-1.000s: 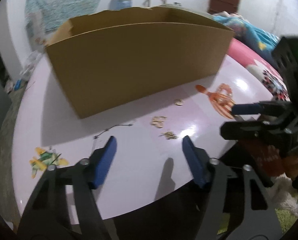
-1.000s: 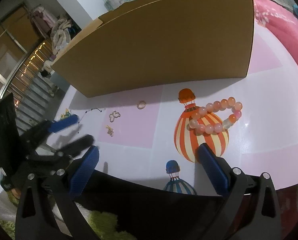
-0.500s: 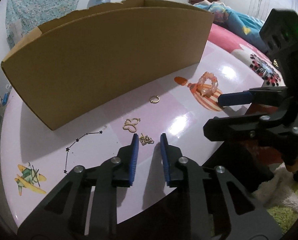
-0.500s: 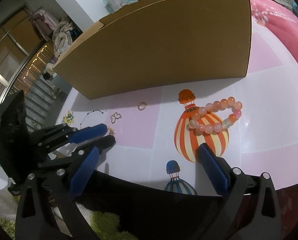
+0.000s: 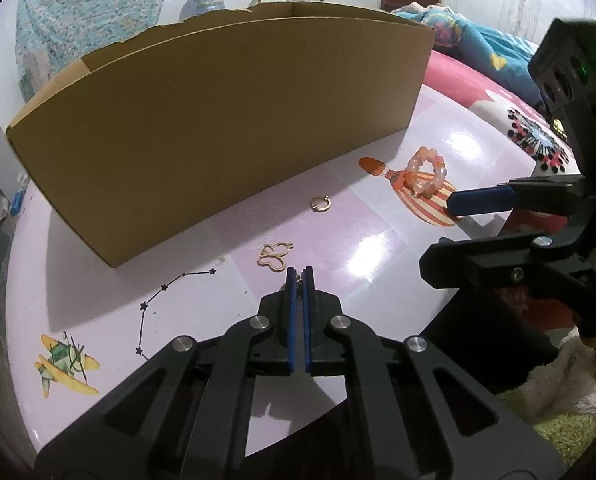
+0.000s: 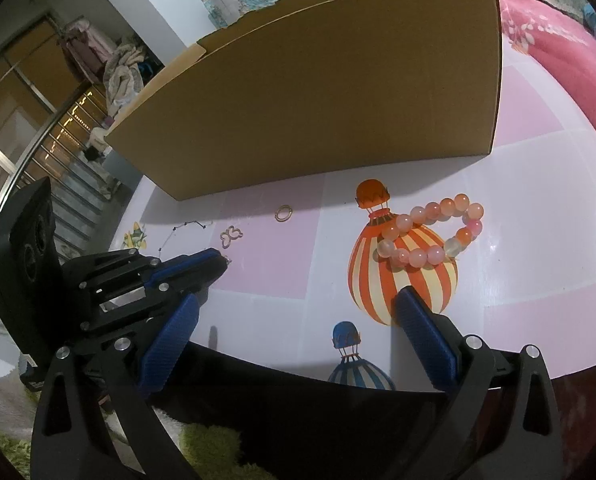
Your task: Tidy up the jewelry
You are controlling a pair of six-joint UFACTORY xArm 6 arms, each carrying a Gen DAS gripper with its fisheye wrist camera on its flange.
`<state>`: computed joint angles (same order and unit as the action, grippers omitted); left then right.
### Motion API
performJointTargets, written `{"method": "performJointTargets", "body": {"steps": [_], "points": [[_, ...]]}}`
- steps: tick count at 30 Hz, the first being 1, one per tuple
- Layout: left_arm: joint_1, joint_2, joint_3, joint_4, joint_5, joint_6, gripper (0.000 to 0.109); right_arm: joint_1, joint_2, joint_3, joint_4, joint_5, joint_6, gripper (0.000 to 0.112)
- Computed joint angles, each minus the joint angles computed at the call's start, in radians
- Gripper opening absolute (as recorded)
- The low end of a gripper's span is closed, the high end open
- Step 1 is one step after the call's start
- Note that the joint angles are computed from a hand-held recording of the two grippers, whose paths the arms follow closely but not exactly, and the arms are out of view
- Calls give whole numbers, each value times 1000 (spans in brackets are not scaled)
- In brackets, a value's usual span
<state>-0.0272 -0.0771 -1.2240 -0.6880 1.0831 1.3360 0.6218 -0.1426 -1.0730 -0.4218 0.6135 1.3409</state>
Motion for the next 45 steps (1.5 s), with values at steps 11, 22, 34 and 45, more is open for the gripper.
{"method": "performJointTargets", "body": {"steps": [11, 22, 34, 45], "points": [[64, 47, -66, -16, -7, -60, 1, 10, 40, -72, 21, 72, -73, 84], [76, 102, -115, -2, -12, -105, 1, -4, 118, -173, -50, 128, -107, 46], [73, 123, -143, 7, -2, -117, 1, -8, 249, -317, -84, 214, -226, 33], [71, 124, -143, 4, -3, -111, 1, 8, 279, -366, -124, 274, -263, 17]]}}
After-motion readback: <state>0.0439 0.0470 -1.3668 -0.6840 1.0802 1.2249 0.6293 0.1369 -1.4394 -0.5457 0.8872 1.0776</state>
